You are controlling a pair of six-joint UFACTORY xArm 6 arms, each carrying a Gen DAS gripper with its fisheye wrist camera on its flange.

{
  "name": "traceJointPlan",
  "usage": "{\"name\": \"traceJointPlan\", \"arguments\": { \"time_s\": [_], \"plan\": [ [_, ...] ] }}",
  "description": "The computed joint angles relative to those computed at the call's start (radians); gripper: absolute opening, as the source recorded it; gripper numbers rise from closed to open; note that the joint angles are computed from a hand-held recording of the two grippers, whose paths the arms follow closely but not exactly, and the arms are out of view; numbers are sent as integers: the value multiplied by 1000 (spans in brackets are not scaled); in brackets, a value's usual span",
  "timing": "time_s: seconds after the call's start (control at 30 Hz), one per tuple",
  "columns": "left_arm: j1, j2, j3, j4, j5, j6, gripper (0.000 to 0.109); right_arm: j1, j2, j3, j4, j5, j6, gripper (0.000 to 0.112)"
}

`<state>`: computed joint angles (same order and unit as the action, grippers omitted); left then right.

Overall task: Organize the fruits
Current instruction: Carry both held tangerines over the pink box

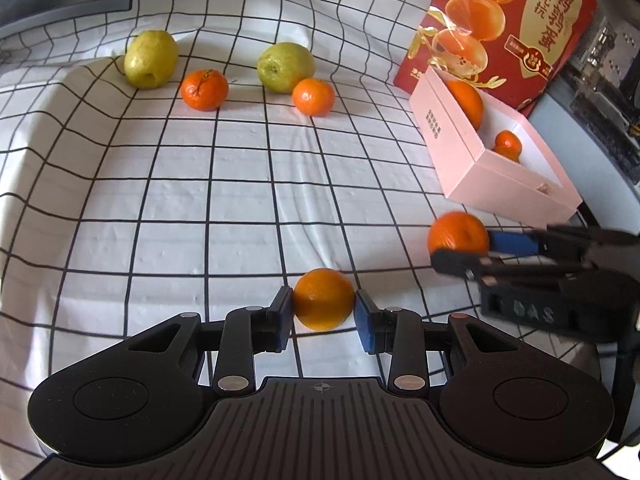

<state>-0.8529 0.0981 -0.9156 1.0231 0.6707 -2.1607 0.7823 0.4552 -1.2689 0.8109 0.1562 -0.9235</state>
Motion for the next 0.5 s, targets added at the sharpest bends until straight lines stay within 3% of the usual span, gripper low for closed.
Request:
{"name": "traceJointPlan", "arguments": {
  "time_s": [0.3, 0.5],
  "plan": [
    [11, 29, -35, -26, 6, 68, 37, -56, -79, 89, 15, 29, 35, 49],
    [6, 46, -62, -73, 33, 153, 37, -97, -115, 160, -26, -38, 63, 49]
  ]
}}
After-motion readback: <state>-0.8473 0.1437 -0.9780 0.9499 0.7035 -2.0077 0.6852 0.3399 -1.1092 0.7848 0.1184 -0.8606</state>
